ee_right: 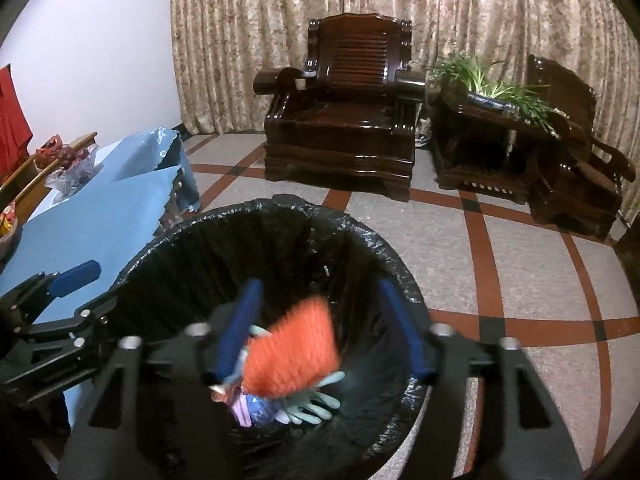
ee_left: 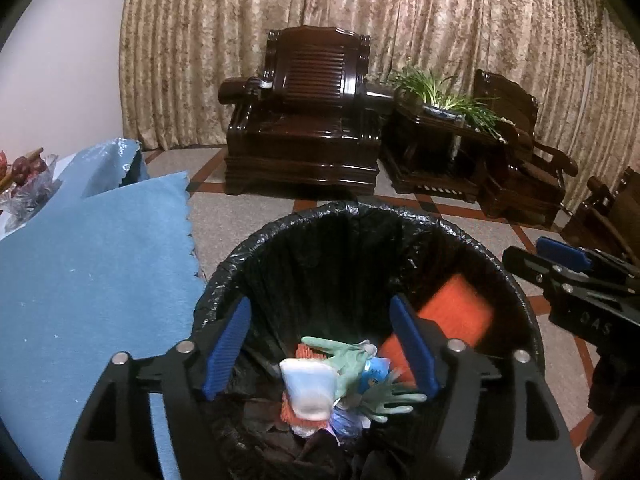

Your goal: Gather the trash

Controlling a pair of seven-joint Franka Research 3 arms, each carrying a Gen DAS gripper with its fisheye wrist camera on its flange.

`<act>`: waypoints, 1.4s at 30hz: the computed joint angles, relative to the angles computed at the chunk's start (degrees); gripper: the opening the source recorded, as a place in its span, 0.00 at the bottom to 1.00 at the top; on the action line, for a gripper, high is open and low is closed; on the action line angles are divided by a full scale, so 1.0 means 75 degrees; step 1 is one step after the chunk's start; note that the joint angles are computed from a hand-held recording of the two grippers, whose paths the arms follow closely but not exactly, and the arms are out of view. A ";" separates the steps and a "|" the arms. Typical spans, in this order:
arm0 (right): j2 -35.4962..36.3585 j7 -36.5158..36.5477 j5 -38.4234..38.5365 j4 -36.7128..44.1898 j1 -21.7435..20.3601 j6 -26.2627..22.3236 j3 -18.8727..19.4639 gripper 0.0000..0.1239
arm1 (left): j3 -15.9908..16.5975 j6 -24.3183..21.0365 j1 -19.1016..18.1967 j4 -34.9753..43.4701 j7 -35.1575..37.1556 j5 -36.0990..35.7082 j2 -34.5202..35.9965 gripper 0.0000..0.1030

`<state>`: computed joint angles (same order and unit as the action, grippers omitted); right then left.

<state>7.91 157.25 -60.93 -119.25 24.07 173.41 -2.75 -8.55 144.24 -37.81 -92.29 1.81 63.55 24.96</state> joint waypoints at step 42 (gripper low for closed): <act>-0.2245 -0.3976 0.4345 -0.1427 -0.0911 0.0309 0.2628 0.79 | -0.1952 -0.3427 0.0605 -0.2978 -0.1261 -0.0146 -0.3617 0.94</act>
<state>-8.92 127.43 -28.34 -129.95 17.24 175.73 16.97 -23.19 118.53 -33.28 -114.62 -7.65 62.46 -2.16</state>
